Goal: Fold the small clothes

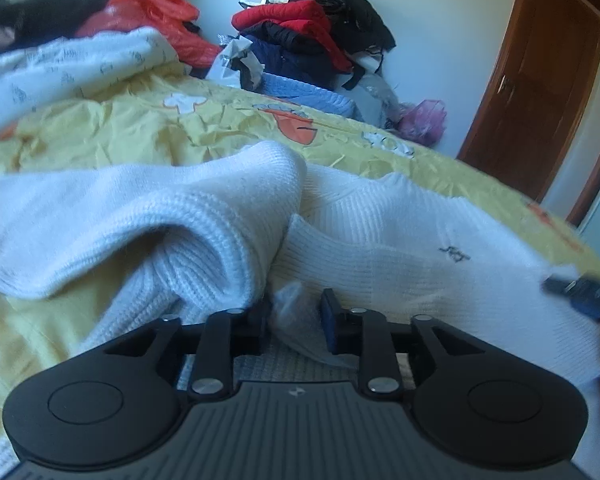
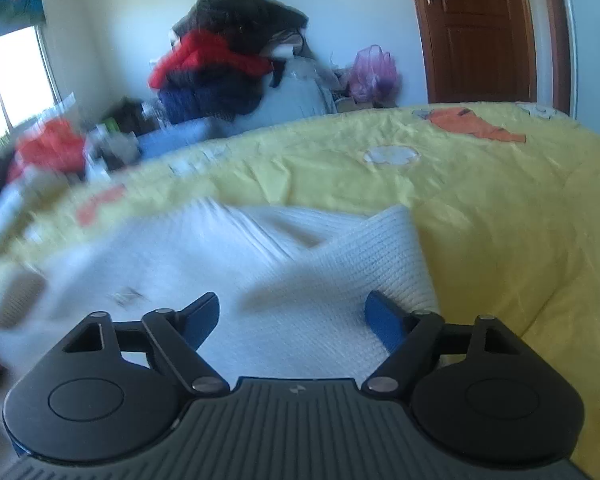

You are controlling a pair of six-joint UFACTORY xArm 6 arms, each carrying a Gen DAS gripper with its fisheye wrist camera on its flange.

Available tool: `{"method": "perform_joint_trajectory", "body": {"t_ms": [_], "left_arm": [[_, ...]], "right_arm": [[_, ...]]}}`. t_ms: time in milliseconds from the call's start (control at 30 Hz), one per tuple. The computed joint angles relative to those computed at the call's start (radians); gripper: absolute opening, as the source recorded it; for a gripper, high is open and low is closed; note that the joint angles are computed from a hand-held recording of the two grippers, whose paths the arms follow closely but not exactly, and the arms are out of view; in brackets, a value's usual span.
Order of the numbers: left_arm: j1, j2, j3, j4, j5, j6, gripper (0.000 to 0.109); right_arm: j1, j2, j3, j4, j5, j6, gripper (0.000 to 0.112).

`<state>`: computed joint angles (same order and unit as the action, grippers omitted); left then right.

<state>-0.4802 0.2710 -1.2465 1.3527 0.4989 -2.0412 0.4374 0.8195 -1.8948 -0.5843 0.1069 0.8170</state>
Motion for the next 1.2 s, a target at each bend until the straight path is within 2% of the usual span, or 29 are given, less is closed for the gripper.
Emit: {"method": "perform_joint_trajectory", "body": {"t_ms": [33,67,100,167,267,333,367,433,500,533,633,667,733,767,833,900,933,967,1000,1133,1200], "left_arm": [[0.010,-0.003,0.006,0.028,-0.028,-0.030,0.034],[0.016,-0.003,0.008,0.050,-0.049,-0.050,0.042],[0.025,-0.002,0.008,0.082,-0.081,-0.072,0.053],[0.031,-0.003,0.006,0.093,-0.114,-0.061,0.062],[-0.007,-0.060,0.055,0.038,-0.049,-0.015,0.063],[-0.034,-0.133,0.129,0.092,-0.005,-0.074,0.066],[-0.054,-0.187,0.182,0.123,0.049,-0.119,0.071],[-0.076,-0.279,0.271,0.138,0.149,-0.184,0.082],[-0.064,-0.377,0.362,0.115,0.226,-0.248,0.084],[-0.035,-0.430,0.409,0.094,0.240,-0.295,0.084],[0.100,-0.541,0.521,0.031,0.180,-0.438,0.084],[0.151,-0.566,0.555,0.008,0.153,-0.500,0.083],[0.256,-0.595,0.612,0.040,0.059,-0.630,0.082],[0.303,-0.597,0.628,0.075,0.011,-0.692,0.080],[0.343,-0.593,0.631,0.146,-0.018,-0.747,0.076],[0.357,-0.574,0.611,0.092,-0.020,-0.666,0.051],[0.365,-0.559,0.601,0.081,-0.034,-0.632,0.043],[0.372,-0.537,0.586,0.052,-0.048,-0.572,0.019],[0.369,-0.516,0.571,-0.006,-0.044,-0.495,0.011],[0.297,-0.485,0.512,-0.107,0.095,-0.354,0.008],[0.234,-0.499,0.476,-0.082,0.191,-0.347,0.008]], "right_arm": [[0.002,0.004,-0.006,-0.080,0.011,0.052,0.089],[0.004,0.003,-0.005,-0.119,0.014,0.063,0.093],[0.009,0.006,-0.009,-0.115,0.024,0.046,0.093],[0.023,0.019,-0.041,-0.110,0.077,0.007,0.095],[0.030,0.019,-0.054,-0.146,0.114,0.015,0.096],[0.031,0.015,-0.050,-0.140,0.116,0.011,0.097],[0.033,0.017,-0.057,-0.127,0.121,-0.002,0.097],[0.033,0.016,-0.054,-0.119,0.115,-0.009,0.098],[0.031,0.014,-0.050,-0.113,0.107,-0.012,0.098],[0.030,0.013,-0.048,-0.112,0.102,-0.010,0.098],[0.027,0.011,-0.041,-0.113,0.086,-0.002,0.099],[0.026,0.011,-0.039,-0.119,0.082,0.006,0.099],[0.025,0.010,-0.038,-0.125,0.081,0.011,0.099],[0.025,0.010,-0.038,-0.129,0.081,0.014,0.099],[0.024,0.008,-0.036,-0.131,0.079,0.017,0.099],[0.024,0.008,-0.036,-0.132,0.079,0.018,0.099],[0.024,0.008,-0.036,-0.132,0.079,0.018,0.099],[0.024,0.008,-0.035,-0.130,0.078,0.018,0.099],[0.024,0.007,-0.034,-0.130,0.076,0.019,0.099],[0.024,0.005,-0.030,-0.135,0.071,0.028,0.099],[0.024,0.006,-0.030,-0.129,0.068,0.024,0.099]]}}
